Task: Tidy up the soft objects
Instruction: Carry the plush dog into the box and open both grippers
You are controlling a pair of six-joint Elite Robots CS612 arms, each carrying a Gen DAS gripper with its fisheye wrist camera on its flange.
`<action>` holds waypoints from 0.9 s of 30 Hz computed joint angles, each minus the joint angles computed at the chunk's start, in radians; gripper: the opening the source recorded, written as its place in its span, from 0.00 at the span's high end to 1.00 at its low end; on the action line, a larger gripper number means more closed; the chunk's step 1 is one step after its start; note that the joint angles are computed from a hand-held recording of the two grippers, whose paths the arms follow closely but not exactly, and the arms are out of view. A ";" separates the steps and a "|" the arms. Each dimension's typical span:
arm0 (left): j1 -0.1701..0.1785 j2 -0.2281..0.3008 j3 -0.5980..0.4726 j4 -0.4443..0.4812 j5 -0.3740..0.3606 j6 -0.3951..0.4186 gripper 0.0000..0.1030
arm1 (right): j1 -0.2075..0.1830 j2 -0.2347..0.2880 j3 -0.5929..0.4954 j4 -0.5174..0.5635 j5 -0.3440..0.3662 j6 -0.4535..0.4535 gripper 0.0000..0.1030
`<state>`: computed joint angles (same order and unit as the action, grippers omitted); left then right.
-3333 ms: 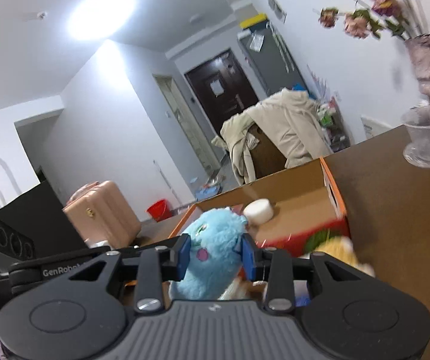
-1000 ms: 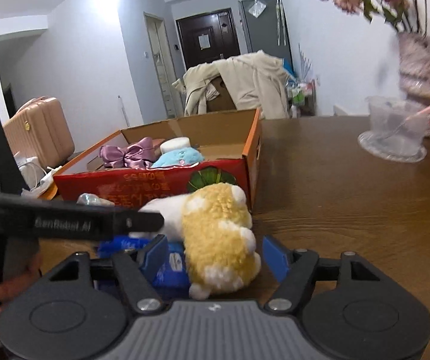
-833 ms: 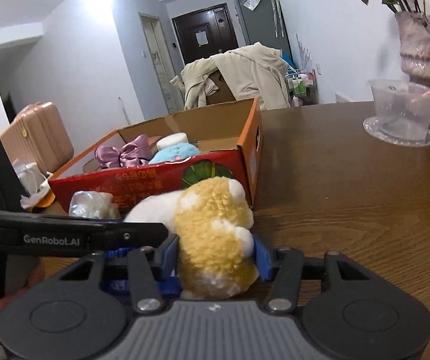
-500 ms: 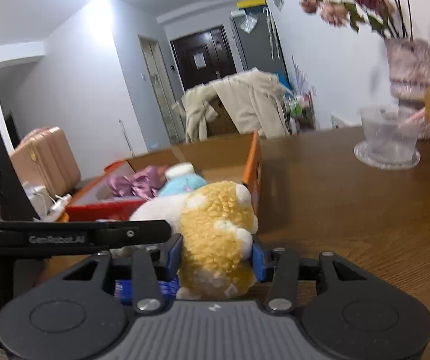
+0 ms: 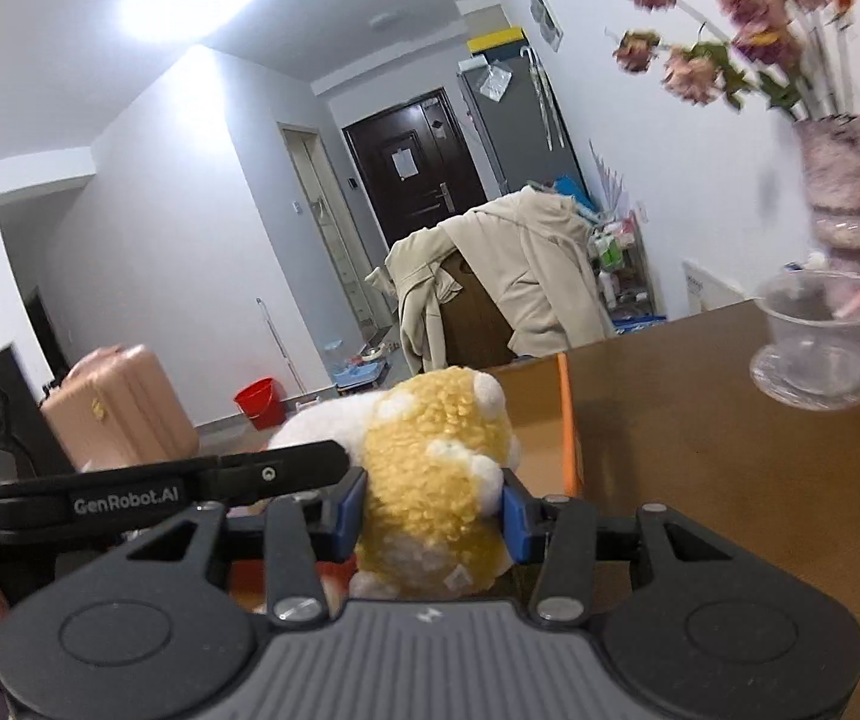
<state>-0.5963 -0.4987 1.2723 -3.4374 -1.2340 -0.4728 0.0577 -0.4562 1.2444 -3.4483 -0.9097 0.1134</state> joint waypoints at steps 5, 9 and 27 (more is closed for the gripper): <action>0.076 0.076 -0.194 0.183 -0.052 -0.033 0.52 | 0.034 0.133 -0.336 0.271 -0.039 0.039 0.58; 0.125 0.160 -0.359 0.335 -0.105 -0.128 0.53 | 0.064 0.251 -0.602 0.504 -0.114 -0.010 0.58; 0.115 0.135 -0.326 0.378 -0.032 -0.040 0.56 | 0.103 0.249 -0.640 0.564 -0.321 -0.177 0.41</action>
